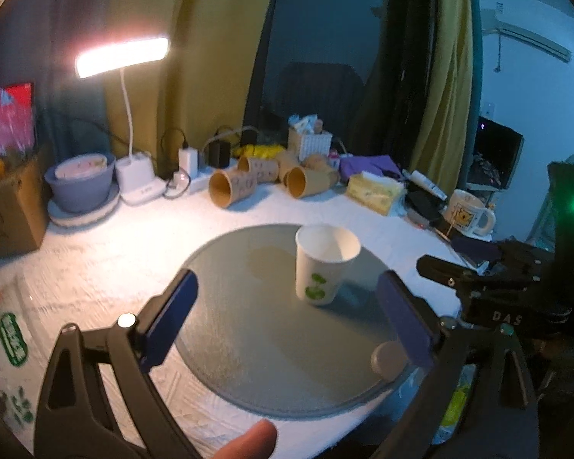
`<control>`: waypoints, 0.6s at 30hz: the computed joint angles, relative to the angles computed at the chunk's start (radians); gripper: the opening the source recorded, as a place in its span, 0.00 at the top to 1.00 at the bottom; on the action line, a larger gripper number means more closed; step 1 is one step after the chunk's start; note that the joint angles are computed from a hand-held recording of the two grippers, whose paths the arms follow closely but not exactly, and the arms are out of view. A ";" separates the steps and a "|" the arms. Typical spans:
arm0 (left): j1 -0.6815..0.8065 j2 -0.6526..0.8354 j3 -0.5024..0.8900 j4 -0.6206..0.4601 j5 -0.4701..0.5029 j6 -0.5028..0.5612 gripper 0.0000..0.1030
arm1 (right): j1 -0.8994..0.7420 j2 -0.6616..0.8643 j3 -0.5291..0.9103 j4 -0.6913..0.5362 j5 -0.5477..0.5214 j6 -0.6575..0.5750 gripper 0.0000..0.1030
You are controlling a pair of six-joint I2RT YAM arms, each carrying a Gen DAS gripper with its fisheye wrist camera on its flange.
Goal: Flip cup upright
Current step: 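Open the right gripper and pull it back from the cup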
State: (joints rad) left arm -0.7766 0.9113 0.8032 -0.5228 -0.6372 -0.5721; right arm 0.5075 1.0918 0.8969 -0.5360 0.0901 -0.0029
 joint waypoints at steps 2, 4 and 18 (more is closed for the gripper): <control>-0.028 0.000 0.026 -0.014 -0.034 0.004 0.07 | 0.008 -0.022 0.011 -0.019 0.012 0.003 0.28; -0.057 0.007 0.054 -0.035 -0.073 0.002 0.07 | 0.017 -0.040 0.032 -0.048 0.025 0.009 0.28; -0.204 0.004 0.175 -0.110 -0.261 0.025 0.07 | 0.056 -0.138 0.122 -0.140 0.092 0.028 0.28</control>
